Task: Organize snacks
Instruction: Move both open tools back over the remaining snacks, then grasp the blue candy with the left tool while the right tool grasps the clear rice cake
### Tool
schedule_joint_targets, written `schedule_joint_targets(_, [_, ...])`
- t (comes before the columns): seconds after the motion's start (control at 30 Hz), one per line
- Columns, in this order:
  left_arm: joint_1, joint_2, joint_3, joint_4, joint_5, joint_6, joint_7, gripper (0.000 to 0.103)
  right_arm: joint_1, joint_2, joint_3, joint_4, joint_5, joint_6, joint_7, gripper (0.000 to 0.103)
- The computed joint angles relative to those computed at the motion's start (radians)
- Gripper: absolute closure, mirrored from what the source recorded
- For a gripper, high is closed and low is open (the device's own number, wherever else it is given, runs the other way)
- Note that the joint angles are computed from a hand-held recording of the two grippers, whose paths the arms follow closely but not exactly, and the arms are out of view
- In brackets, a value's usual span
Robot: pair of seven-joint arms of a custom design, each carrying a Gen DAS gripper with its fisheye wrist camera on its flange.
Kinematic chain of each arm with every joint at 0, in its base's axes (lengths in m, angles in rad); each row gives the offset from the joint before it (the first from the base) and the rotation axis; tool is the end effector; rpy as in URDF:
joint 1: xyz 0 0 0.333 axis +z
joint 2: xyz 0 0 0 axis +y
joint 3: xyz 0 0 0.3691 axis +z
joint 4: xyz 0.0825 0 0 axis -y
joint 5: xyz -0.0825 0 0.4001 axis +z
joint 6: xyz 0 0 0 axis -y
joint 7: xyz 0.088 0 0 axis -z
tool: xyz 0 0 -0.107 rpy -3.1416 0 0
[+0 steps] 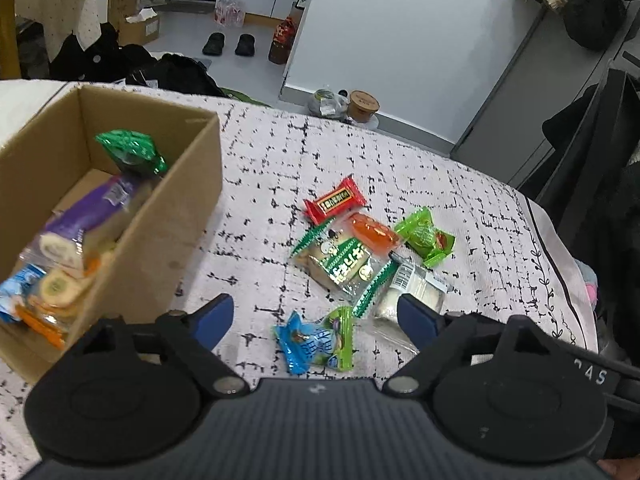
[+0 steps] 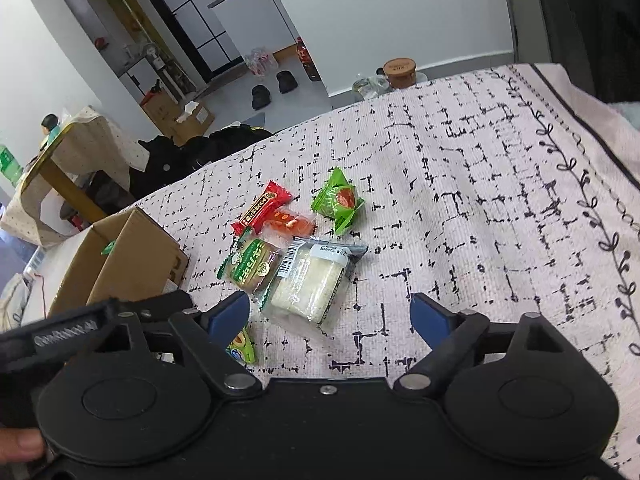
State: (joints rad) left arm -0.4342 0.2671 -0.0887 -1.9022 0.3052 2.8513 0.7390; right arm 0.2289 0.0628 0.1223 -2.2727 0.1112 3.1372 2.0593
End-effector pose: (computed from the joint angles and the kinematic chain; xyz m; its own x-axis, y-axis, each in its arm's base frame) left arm 0.5911 -0.3528 0.4814 -0.0387 -0.9556 0.2920 -0.8079 -0.1421 -0.5719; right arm 0.5568 0.1924 0.4673 -0.0854 -0.9070 -0.4123 -0.7346 0.3369 -0.5889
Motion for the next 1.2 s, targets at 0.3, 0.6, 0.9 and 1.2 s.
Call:
schedule_joint_targets(0.3, [0.008,0.064,-0.027,0.042,-0.09,-0.055,0.053,0.041,0.018,0.031,-0.03,0.028,-0.098,-0.001,0.102,0.02])
schedule_joint_targets(0.6, [0.008,0.095,-0.028,0.057,-0.155,-0.048,0.105,0.063,0.025,0.073,-0.038,0.077,-0.171,-0.029,0.173,0.021])
schedule_joint_targets(0.9, [0.001,0.077,-0.008,0.043,-0.159,-0.034,0.134,0.071,0.036,0.102,-0.047,0.106,-0.226,-0.035,0.232,0.021])
schedule_joint_targets(1.2, [-0.008,0.052,0.037,0.05,-0.051,-0.034,0.067,0.071,0.06,0.157,-0.065,0.175,-0.281,-0.051,0.277,0.021])
